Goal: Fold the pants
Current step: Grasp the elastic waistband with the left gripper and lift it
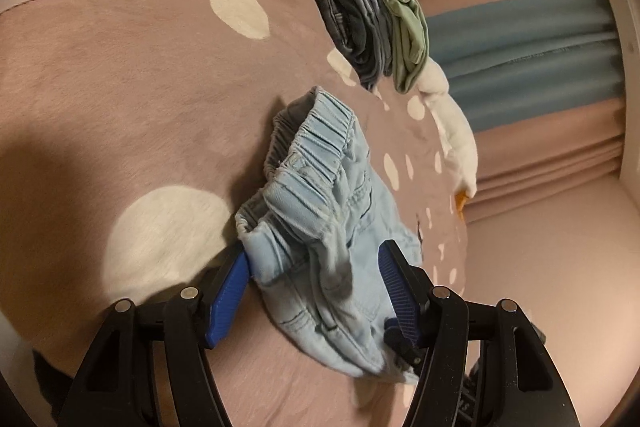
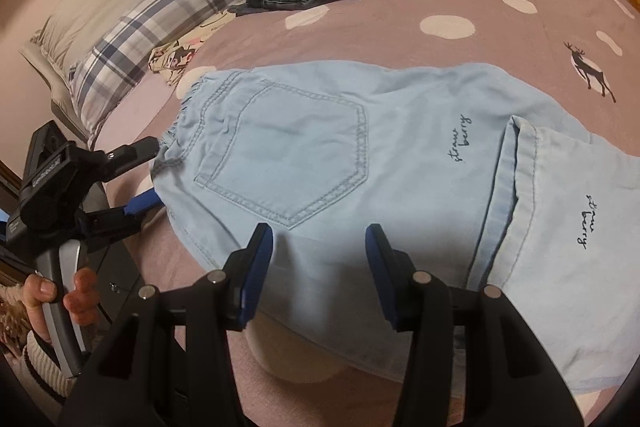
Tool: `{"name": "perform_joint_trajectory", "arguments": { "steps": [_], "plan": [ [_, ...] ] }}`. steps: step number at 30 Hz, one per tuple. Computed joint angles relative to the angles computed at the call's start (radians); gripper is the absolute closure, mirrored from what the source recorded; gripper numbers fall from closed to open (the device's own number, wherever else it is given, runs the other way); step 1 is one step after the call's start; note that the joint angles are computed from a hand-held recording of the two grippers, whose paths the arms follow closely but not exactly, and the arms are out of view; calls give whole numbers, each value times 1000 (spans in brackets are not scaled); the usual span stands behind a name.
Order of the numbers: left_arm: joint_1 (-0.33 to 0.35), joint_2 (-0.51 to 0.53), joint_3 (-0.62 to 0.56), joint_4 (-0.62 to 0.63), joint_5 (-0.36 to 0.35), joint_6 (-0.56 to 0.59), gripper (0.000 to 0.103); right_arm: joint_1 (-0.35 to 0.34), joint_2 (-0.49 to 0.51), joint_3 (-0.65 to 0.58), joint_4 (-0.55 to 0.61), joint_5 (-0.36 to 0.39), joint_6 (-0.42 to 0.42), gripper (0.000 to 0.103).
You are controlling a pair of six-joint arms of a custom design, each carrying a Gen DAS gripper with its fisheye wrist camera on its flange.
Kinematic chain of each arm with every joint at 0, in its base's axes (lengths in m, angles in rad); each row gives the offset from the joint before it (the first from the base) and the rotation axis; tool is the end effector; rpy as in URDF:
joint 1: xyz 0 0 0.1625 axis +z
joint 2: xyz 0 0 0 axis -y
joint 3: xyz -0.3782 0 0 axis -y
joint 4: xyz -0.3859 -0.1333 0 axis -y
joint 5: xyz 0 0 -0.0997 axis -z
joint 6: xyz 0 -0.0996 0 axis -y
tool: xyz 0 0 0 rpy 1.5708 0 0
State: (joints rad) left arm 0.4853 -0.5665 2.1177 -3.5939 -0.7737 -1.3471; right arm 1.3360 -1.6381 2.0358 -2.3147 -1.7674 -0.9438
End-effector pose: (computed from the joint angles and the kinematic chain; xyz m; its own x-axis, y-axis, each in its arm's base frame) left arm -0.3001 -0.3895 -0.0370 -0.9043 -0.3017 0.3019 -0.4235 0.5470 -0.7221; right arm 0.0043 -0.4712 0.3323 -0.7278 -0.5692 0.3826 -0.6315 0.7737 -0.0503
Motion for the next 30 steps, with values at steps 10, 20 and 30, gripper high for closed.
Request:
{"name": "perform_joint_trajectory", "arguments": {
  "steps": [10,20,30],
  "plan": [
    [53,16,-69,3,6,9,41,7,7,-5,-27,-10,-12,55],
    [10,-25,-113,167,27,138,63,35,134,-72,-79,-78,25,72],
    [-45,19,-396,564,99,378,63,12,50,-60,64,-64,1,81]
  ]
}}
